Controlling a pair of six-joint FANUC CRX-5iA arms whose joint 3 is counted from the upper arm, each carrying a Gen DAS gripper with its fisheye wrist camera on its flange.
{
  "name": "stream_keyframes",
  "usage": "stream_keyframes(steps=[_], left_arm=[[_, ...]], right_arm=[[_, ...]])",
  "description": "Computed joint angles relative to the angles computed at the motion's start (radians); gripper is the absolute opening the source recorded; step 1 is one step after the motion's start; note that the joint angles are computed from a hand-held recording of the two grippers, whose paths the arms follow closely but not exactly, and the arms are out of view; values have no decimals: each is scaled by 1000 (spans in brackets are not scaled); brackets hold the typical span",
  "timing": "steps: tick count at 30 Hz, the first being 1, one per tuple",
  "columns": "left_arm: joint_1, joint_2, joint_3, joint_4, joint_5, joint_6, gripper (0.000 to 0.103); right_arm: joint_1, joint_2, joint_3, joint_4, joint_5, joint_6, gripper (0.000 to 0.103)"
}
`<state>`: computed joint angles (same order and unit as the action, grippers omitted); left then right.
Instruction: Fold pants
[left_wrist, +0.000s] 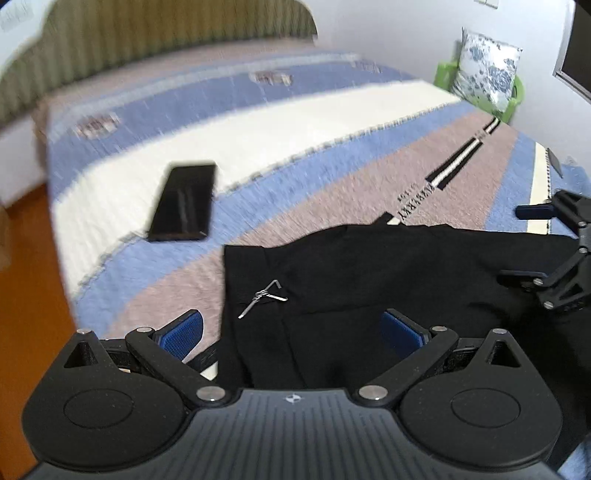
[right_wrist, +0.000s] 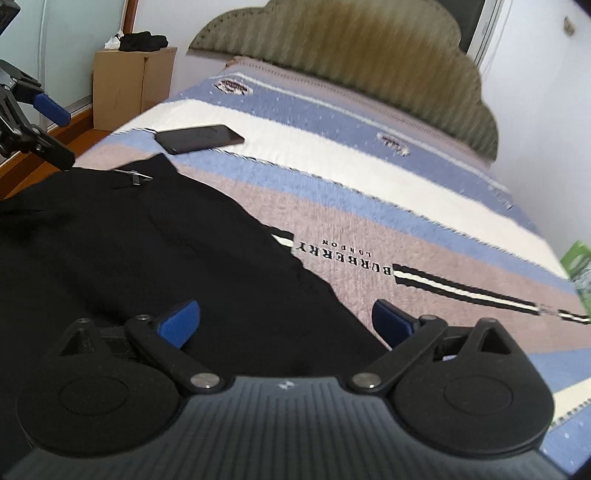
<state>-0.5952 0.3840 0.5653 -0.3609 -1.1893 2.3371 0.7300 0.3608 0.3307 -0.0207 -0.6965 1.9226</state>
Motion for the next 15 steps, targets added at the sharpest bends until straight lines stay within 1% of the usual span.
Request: stream_keyframes(steps=[2,4,7,9,10,12,13,15], left_arm=[[60,18,-8,91,30,-34,103],[109,21,-42,171,87,-72,103],[175,44,-65,279,118,-97,103],[197,59,-62,294,117,-86,103],[205,66,-62,301,120,-91,103],[223,82,-60,325,125,-104,103],[234,86,-68,350,138,-115,103],[260,84,-116,435,208,-173,103]], right_arm=[[-32,69,108,-77,-68,49,95],[-65,139,223,-153,-141,93,95],[-104,240,384,-236,-250,150,94],[-119,305,486,-260,-327,172,90],[-130,346,555,-277,-382,183,87],[-143,420,680,-287,-476,174,85],[-149,460,747,-288,-523,165,85],[-163,550,906,-304,-635,139,85]])
